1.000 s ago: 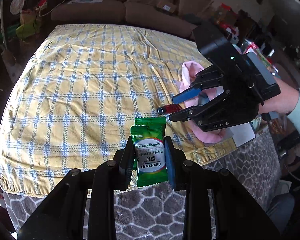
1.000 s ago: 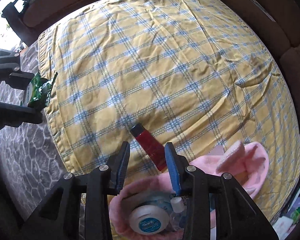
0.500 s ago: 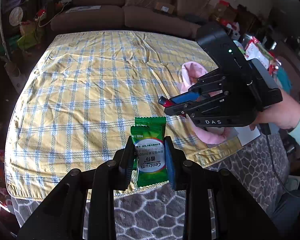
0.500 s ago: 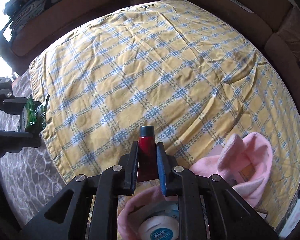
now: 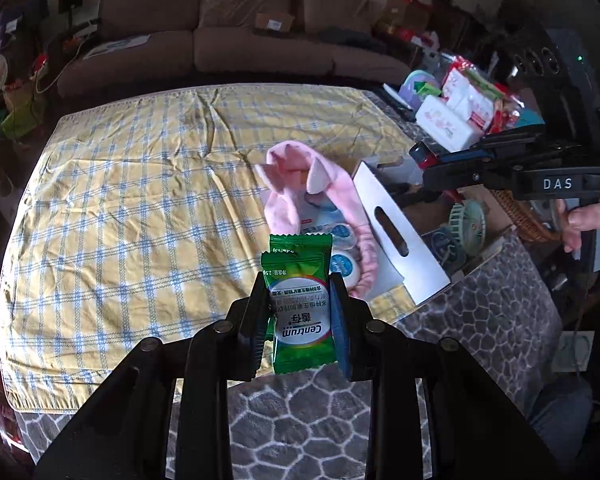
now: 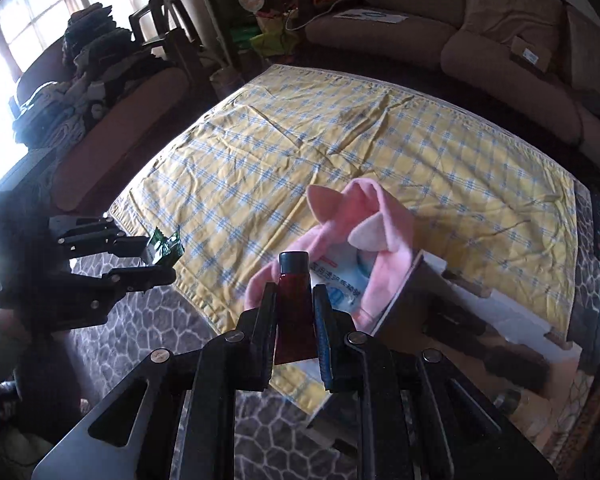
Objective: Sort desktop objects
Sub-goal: 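Grasp the red tube with the right tool while the left tool holds the packet, then carry the Centrum packet and red tube into the box and open both tools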
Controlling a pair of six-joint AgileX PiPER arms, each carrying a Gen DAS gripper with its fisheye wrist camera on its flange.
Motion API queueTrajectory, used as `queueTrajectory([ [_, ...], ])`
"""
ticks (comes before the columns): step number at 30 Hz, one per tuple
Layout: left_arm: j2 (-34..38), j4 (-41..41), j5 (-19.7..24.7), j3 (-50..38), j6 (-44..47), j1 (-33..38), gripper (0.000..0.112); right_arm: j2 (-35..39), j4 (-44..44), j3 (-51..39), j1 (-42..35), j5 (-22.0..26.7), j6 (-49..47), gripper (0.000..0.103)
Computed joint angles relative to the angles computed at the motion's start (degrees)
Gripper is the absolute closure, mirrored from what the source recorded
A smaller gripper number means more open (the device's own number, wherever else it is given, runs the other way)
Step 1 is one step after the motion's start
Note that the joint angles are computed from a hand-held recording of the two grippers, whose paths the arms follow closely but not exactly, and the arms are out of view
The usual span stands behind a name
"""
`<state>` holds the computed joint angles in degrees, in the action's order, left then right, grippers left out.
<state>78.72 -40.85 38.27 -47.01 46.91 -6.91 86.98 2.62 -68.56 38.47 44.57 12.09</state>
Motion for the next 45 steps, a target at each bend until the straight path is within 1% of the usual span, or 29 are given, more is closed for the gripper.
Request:
queueTrajectory([
  [2,0.68,2.46,-1.31,-2.57,-6.85,-8.19,0.086,-8.07,-2.0,6.66,-4.78,2.95,1.13,0.086],
  [4,3.05,3.96,-2.87,-6.02,-13.17,-16.26,0.086,-14.74,-1.38,12.39,-11.01,5.28,-0.35,0.086],
  [7,9.63,5.49,-4.47,-13.22,-21.29,-25.99,0.086,-21.08,2.16,17.98,-21.24,7.6,-6.59,0.086],
  [8,12.28,5.98,-4.4,-16.08,-23.54,-28.41,0.086,-22.48,4.2,19.45,-24.74,8.08,-9.51,0.086],
  [10,17.4,7.79,-4.11,-21.94,-28.33,-33.04,0.086,-23.1,7.83,21.55,-30.55,8.56,-15.0,0.086],
  [12,21.94,8.93,-3.42,-27.58,-31.65,-36.8,0.086,-22.47,8.92,23.48,-33.82,8.41,-18.39,0.086],
  [13,24.1,9.98,-3.17,-30.21,-33.77,-38.47,0.086,-22.05,9.38,24.23,-35.16,8.07,-19.55,0.086],
  [15,28.31,12.47,-2.61,-35.26,-37.93,-41.38,0.086,-21.2,13.12,26.21,-39.16,7.08,-23.5,0.086],
  [17,32.08,15.13,-2.38,-39.17,-41.98,-43.57,0.086,-20.13,15.53,27.8,-41.65,5.28,-25.92,0.086],
  [20,36.52,16.08,-1.78,-43.15,-45.2,-45.11,0.086,-18.97,18.59,29.39,-44.12,3.4,-28.74,0.086],
  [23,39.51,15.08,-1.29,-45.22,-46.44,-45.36,0.086,-18.83,19.76,30.15,-45.19,1.94,-29.53,0.082],
  [24,40.2,15.22,-1.53,-45.69,-47.02,-45.45,0.086,-19.23,20.23,30.44,-45.86,1.58,-30.1,0.082],
  [26,41.31,13.17,-1.85,-46.19,-46.76,-44.82,0.086,-19.9,23.13,30.77,-48.62,2.59,-33.56,0.083],
  [28,41.81,11.75,-1.79,-46.44,-46.02,-44.32,0.086,-21.48,24.14,30.95,-50.16,3.16,-35.12,0.082],
  [29,42.07,12.28,-1.7,-46.91,-46.45,-44.45,0.086,-22.47,24.05,30.85,-50.72,3.58,-35.26,0.079],
  [34,43.31,14.47,-1.43,-49.35,-49.08,-45.35,0.086,-26.56,23.82,29.93,-52.87,6.59,-35.54,0.076],
  [35,43.36,14.72,-1.14,-49.67,-49.31,-45.44,0.083,-26.85,22.56,29.53,-52.14,6.67,-34.27,0.075],
  [37,42.74,17.09,-0.87,-49.52,-51.27,-45.84,0.08,-27.89,20.84,29.09,-50.8,6.65,-32.34,0.074],
  [40,39.89,19.37,-1.57,-46.67,-51.91,-45.64,0.079,-28.31,20.69,28.79,-49.36,6.65,-30.96,0.071],
  [42,37.19,22.21,-2.25,-43.81,-52.98,-45.23,0.077,-28.16,19.65,28.93,-46.35,5.56,-28.62,0.068],
  [43,35.59,24.26,-2.7,-42.08,-53.98,-45.03,0.07,-28.11,18.88,29.12,-44.51,4.89,-26.95,0.067],
  [44,34.04,26.52,-3.17,-40.33,-55.22,-44.83,0.06,-28.04,18.06,29.38,-42.59,4.07,-25.1,0.065],
  [45,32.46,28.41,-3.43,-38.54,-56.13,-44.48,0.057,-27.78,17.42,29.67,-40.66,3.09,-23.21,0.064],
])
